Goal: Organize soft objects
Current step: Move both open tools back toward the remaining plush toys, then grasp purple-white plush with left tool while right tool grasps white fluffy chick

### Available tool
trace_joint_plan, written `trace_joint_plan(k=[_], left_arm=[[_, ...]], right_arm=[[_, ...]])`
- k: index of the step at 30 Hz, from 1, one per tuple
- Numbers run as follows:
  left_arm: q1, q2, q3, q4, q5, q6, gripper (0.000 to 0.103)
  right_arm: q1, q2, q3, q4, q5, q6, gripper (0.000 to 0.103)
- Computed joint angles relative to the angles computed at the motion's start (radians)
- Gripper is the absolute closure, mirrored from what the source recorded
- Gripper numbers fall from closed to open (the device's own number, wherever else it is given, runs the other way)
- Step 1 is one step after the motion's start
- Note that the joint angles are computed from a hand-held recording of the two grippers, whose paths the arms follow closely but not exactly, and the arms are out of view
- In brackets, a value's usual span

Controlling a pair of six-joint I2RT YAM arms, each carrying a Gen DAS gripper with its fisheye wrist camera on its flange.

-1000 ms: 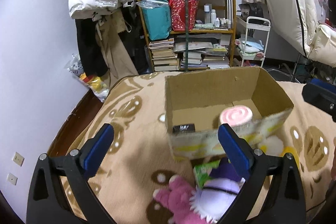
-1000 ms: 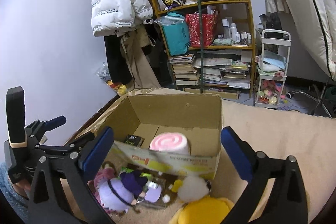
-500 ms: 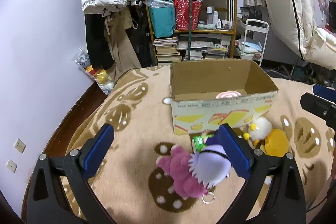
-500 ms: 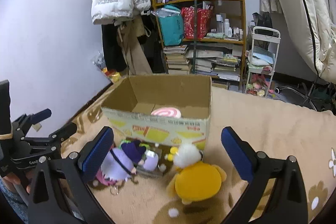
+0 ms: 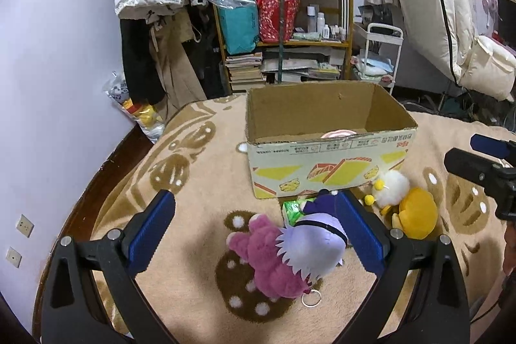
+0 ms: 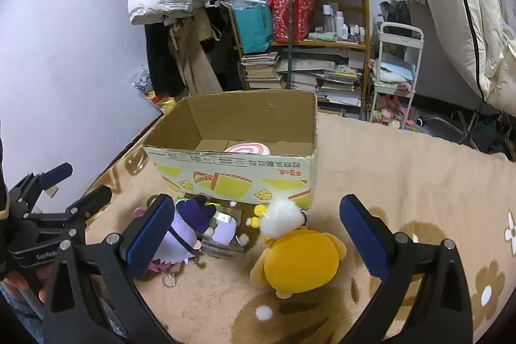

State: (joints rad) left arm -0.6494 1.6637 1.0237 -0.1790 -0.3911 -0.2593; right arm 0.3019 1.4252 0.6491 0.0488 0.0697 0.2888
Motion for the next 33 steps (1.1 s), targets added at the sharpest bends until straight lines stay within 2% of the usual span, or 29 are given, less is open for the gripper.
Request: trace_joint_plan(k=[5, 10, 17, 28, 33], left_arm=[[-0.002, 0.061, 0.043, -0.004, 0.035, 0.004, 0.005], [-0.011, 0.132, 0.087, -0.014, 0.027, -0.005, 0.005], [0.01, 0.244, 0.183, -0.065, 0.091, -0.021, 0.005], [-0.016, 0.414, 0.342, -0.148, 0.12, 0.018, 0.005], [-0.026, 0.47, 0.394, -0.18, 0.127, 0.031, 0.005]], right_arm=[[-0.032, 0.054, 0.028, 0.011, -0.011, 0.005, 0.0], [-0.067, 0.117, 0.057, 0.02, -0.046, 0.017, 0.0], [-0.093, 0.221, 0.12, 0.021, -0.089, 0.033, 0.0], [-0.114, 0.407, 0.239, -0.02, -0.118, 0.021, 0.0], [-0.114, 0.482, 0.302, -0.075, -0.136, -0.003, 0.013]])
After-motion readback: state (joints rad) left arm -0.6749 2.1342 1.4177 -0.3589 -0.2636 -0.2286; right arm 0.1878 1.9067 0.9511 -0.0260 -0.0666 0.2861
